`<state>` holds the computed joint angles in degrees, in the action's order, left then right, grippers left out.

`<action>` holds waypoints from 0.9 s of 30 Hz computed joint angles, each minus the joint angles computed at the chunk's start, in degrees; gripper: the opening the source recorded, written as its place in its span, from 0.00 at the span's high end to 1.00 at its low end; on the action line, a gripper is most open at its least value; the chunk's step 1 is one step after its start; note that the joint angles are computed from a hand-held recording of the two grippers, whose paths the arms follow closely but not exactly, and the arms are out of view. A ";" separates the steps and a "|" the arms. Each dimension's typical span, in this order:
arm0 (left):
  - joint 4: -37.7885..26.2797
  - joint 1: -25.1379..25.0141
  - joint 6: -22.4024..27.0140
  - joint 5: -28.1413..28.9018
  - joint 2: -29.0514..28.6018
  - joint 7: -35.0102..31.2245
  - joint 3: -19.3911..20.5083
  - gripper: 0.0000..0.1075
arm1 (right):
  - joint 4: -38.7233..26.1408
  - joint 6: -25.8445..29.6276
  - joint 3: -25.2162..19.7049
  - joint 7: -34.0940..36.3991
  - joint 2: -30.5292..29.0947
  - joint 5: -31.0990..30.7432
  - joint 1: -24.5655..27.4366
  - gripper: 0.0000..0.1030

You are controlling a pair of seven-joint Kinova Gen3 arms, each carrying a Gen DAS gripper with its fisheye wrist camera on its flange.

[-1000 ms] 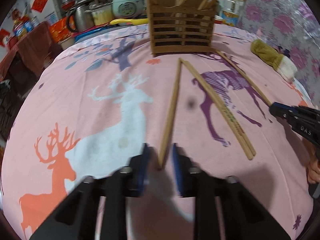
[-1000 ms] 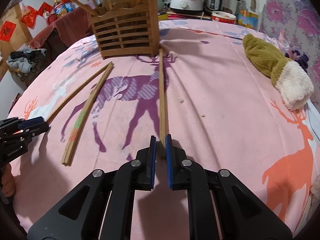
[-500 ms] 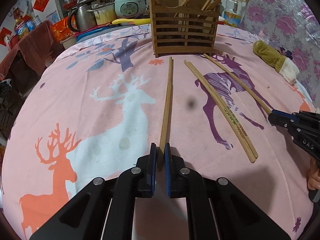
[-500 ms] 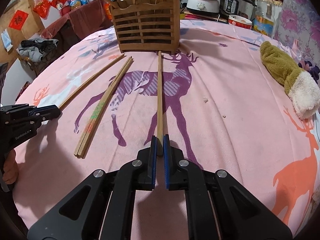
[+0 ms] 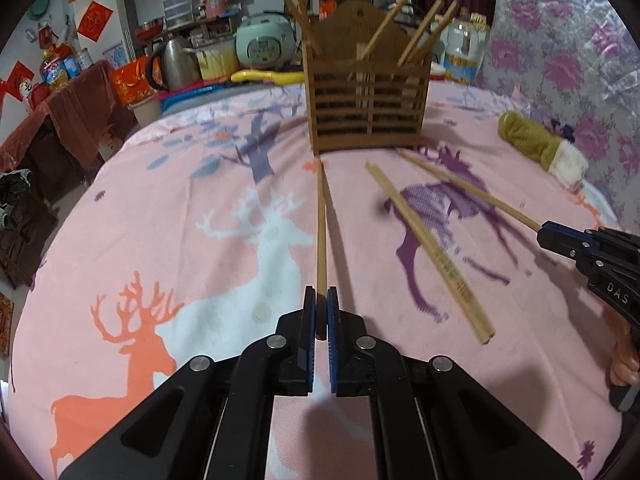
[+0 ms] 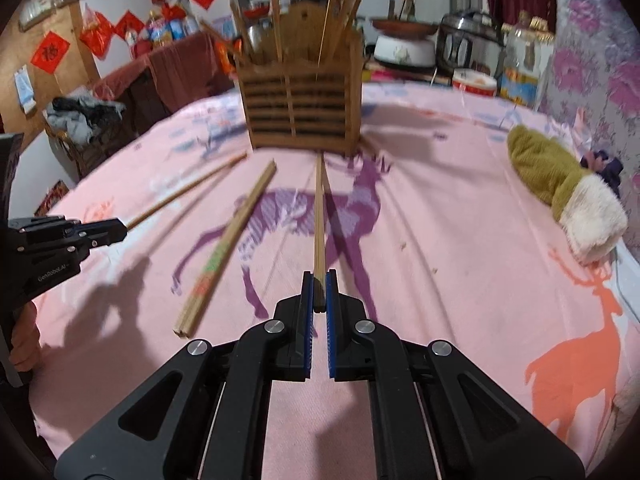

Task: Organize utensils
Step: 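Lift the chopstick with the right gripper over the wooden holder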

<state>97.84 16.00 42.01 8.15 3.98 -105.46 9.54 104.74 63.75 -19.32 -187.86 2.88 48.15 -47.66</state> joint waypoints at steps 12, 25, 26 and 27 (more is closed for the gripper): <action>-9.27 1.04 2.15 -1.25 -1.87 3.01 0.58 0.95 | -1.83 2.96 -3.35 -4.09 -4.65 10.42 0.96 0.94; -23.38 4.08 7.12 -3.73 3.86 7.11 1.34 0.95 | -8.72 4.76 -2.70 3.57 -4.11 13.10 3.15 0.94; -24.51 4.35 7.56 -3.92 4.30 7.28 1.37 0.95 | -9.07 4.63 -2.53 4.02 -4.01 13.20 3.32 0.94; -25.71 4.59 8.01 -4.04 4.77 7.38 1.40 0.95 | -9.46 4.59 -2.38 4.44 -3.86 13.24 3.46 0.94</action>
